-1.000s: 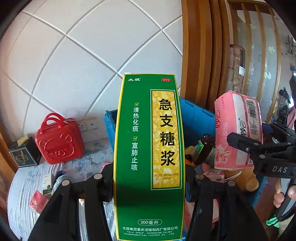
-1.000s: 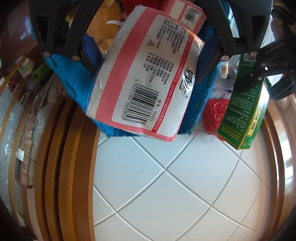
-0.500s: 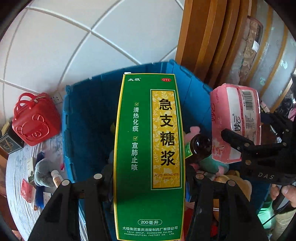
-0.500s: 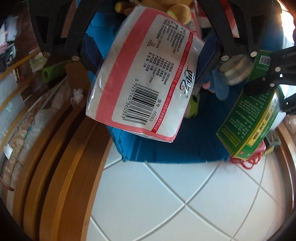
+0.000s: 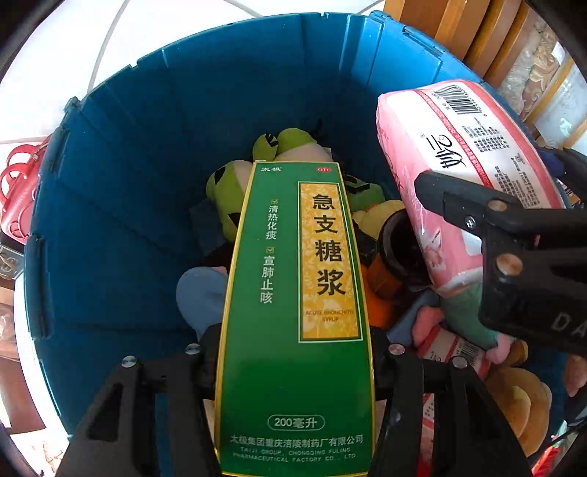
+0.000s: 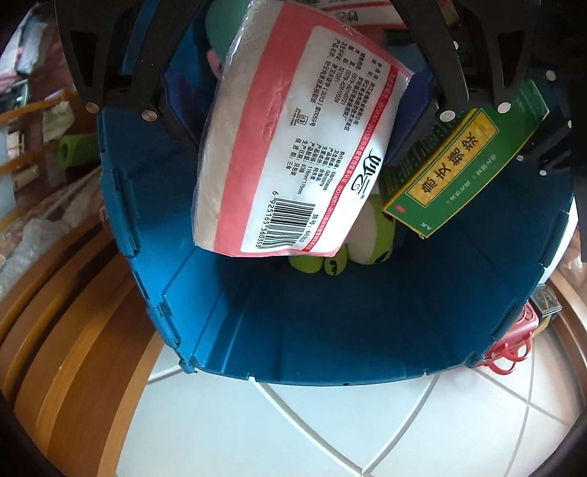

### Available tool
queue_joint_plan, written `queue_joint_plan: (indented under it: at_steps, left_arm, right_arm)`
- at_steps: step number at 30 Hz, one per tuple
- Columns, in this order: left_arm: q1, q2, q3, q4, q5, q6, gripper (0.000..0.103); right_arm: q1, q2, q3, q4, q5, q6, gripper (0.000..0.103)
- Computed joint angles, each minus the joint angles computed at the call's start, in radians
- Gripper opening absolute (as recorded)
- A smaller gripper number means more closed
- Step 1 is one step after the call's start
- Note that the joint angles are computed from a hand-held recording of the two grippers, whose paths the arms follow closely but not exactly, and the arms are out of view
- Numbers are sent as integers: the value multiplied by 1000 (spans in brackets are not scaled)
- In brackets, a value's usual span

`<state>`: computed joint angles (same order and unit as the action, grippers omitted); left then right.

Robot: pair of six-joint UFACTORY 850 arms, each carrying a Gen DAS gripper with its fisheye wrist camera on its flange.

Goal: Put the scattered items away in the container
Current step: 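Open both tools to drop the tissue pack and syrup box into the crate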

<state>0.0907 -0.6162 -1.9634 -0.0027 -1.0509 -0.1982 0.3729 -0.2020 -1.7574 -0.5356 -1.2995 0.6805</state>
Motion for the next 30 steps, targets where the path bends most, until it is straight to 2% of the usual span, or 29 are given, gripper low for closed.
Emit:
queue_joint_plan:
  at_steps: [9, 13, 19, 30]
  left_arm:
    - [-3, -13, -17, 3, -12, -2, 57]
    - [1, -37, -76, 2, -32, 9, 58]
    - [-2, -17, -60, 4, -20, 11, 58]
    - [-17, 84, 49, 15, 30, 6, 58]
  right_arm:
    - [-35, 21, 6, 69, 21, -46, 96]
    - [-30, 30, 5, 54, 10, -52, 96]
    - [-14, 40, 8, 41, -1, -66, 96]
    - [42, 91, 34, -9, -33, -54, 96]
